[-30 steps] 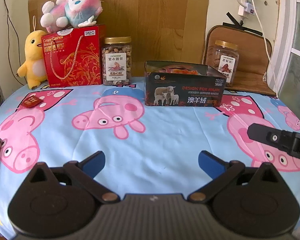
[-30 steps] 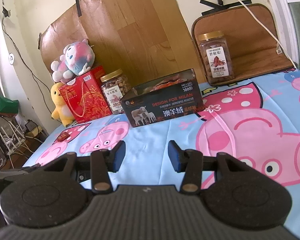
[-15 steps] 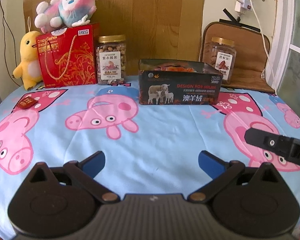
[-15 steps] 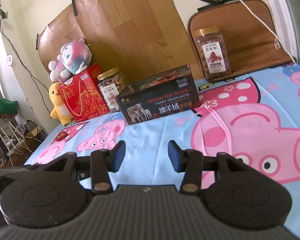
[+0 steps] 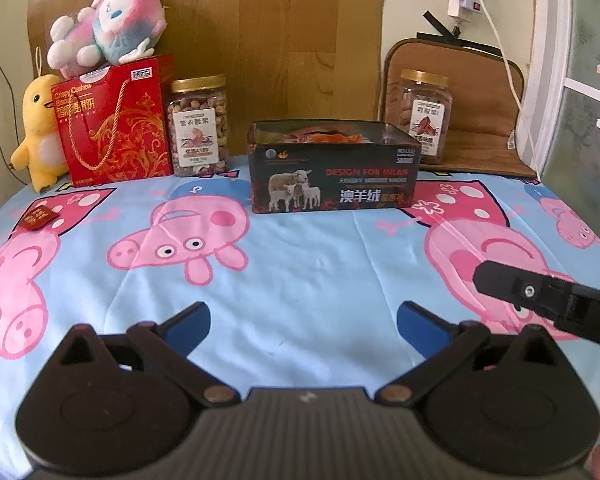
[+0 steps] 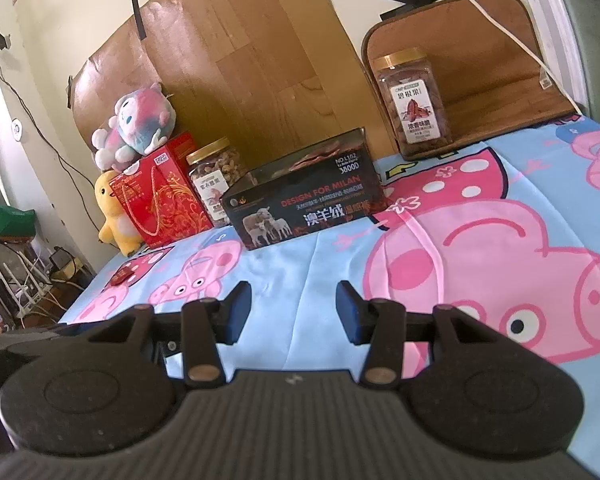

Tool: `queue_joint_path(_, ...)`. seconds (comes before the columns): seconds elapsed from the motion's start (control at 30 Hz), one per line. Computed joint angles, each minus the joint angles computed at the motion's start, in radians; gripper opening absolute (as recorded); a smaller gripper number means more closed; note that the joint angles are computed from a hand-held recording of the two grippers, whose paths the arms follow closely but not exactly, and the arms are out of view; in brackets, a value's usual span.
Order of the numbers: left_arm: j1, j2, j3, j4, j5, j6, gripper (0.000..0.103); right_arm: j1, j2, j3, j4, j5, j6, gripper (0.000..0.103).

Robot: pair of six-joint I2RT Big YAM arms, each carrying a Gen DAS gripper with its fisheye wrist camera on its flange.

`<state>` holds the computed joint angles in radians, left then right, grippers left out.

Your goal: Organize snacks

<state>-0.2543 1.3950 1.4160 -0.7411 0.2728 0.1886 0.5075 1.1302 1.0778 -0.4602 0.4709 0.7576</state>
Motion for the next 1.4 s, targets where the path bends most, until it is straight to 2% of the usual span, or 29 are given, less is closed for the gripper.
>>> queue_joint_path(0.43,0.006,-0.006,-0.015,0.028,-0.014,-0.001,0.103,0.009,0.007,0.009,-0.005,0.023,-0.003,0.050)
queue_joint_path(0.97,0.052,0.018,0.002,0.021,0.037,-0.014,0.103,0.009,0.050,0.048,-0.023,0.012,-0.027,0.050)
queue_joint_path(1.4,0.062,0.038,0.007,0.021,0.032,-0.014,0.103,0.014,0.077,0.060,-0.037,-0.007,-0.022,0.050)
